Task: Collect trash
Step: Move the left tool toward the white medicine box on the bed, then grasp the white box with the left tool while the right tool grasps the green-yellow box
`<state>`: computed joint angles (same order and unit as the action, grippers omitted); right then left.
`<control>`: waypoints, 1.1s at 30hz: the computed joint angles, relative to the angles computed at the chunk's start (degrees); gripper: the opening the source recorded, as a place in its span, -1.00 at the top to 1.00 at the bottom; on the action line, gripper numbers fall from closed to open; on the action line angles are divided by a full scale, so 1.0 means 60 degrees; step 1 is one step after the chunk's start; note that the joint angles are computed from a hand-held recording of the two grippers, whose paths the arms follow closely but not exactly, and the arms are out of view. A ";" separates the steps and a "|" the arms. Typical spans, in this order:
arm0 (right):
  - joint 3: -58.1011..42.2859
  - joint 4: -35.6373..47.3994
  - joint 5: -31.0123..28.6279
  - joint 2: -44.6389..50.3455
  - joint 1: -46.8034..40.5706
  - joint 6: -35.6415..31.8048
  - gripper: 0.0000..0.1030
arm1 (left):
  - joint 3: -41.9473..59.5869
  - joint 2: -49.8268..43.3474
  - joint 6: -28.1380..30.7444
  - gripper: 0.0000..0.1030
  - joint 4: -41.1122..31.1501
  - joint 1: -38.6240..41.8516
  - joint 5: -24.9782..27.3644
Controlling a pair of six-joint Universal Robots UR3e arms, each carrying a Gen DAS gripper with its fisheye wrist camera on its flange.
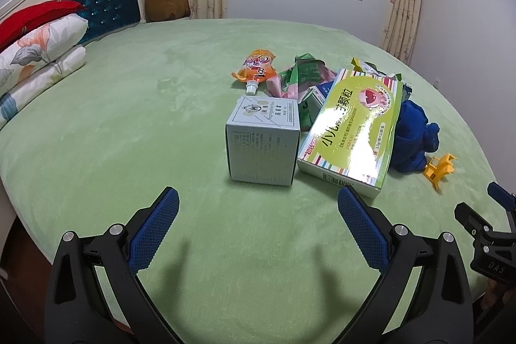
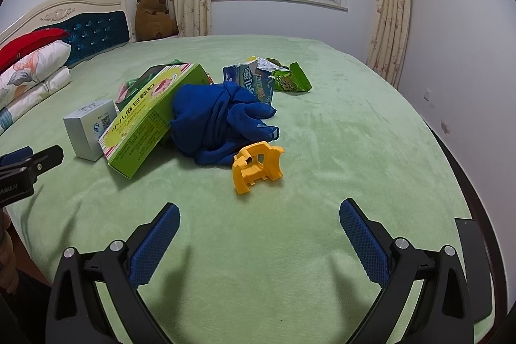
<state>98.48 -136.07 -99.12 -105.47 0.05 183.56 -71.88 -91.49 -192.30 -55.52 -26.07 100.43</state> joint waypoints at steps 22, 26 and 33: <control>0.0002 -0.0034 -0.0008 0.0049 0.0016 0.0044 -0.90 | 0.1358 -0.1173 0.0420 -0.87 -0.0251 0.0344 -0.0257; -0.0023 0.0010 0.0012 0.0068 0.0024 0.0027 -0.90 | 0.1793 -0.1582 0.0607 -0.87 -0.0187 0.0416 -0.0230; -0.0140 0.0008 -0.0048 0.0263 0.0146 0.0000 -0.90 | 0.2900 -0.2639 0.1211 -0.87 -0.0316 0.0618 -0.0462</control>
<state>97.63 -136.02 -99.41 -103.90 0.92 183.56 -54.48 -107.32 -185.04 -57.42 -22.37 97.66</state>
